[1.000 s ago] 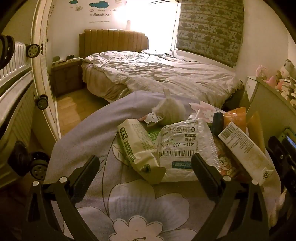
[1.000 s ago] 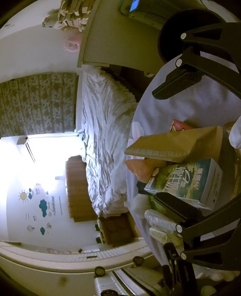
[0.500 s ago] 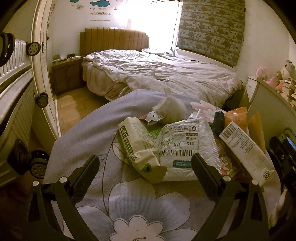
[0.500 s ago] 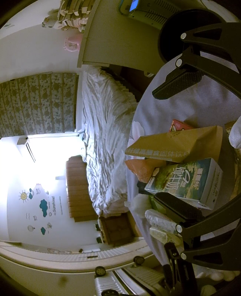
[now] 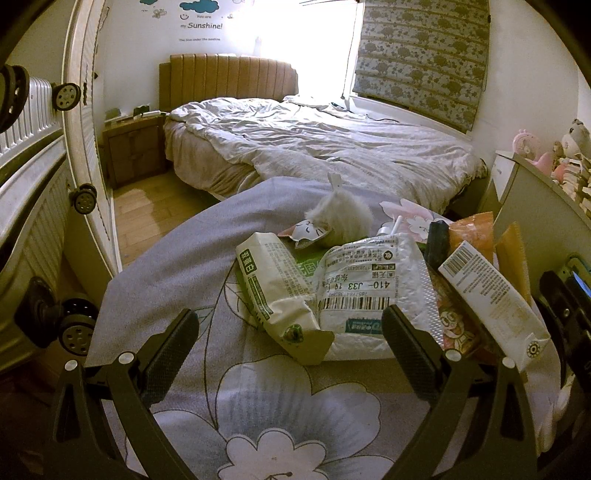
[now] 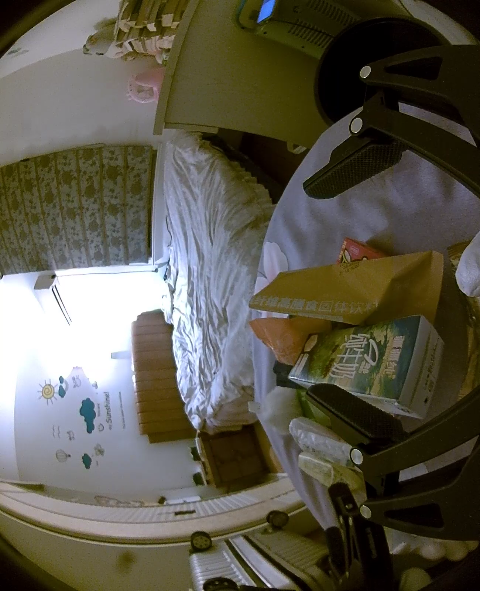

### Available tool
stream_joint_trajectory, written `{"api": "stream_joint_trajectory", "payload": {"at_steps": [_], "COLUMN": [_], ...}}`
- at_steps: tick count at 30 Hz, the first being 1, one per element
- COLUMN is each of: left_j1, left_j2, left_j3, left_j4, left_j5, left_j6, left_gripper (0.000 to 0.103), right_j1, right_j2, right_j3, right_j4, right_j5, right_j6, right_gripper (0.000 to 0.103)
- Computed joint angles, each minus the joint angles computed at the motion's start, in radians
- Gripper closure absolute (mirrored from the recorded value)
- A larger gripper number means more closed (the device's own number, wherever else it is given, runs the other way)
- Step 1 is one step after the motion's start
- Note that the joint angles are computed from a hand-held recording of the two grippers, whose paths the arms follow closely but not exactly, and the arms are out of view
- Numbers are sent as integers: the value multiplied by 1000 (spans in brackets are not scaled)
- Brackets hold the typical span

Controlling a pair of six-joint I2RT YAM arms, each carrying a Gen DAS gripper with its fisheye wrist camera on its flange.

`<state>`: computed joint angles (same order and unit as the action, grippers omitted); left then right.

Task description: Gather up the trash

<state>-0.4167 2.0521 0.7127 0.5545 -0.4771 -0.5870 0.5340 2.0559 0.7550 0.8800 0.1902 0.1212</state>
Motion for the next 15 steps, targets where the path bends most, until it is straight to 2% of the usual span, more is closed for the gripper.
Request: {"api": "stream_joint_trajectory", "payload": {"at_steps": [11, 15], "left_j1": [3, 27], "left_j2": [-2, -18], "left_j3": [-1, -54], "left_j4": [1, 62], "left_j5": [8, 68], "left_j6": [-4, -10], "left_gripper": [5, 5], "right_j1": [4, -25], "right_j2": [7, 3], "right_j3": [10, 38], "right_j4": [-1, -49], "right_j5": [-1, -84], "right_j6": [0, 5], "right_gripper": [4, 4]}}
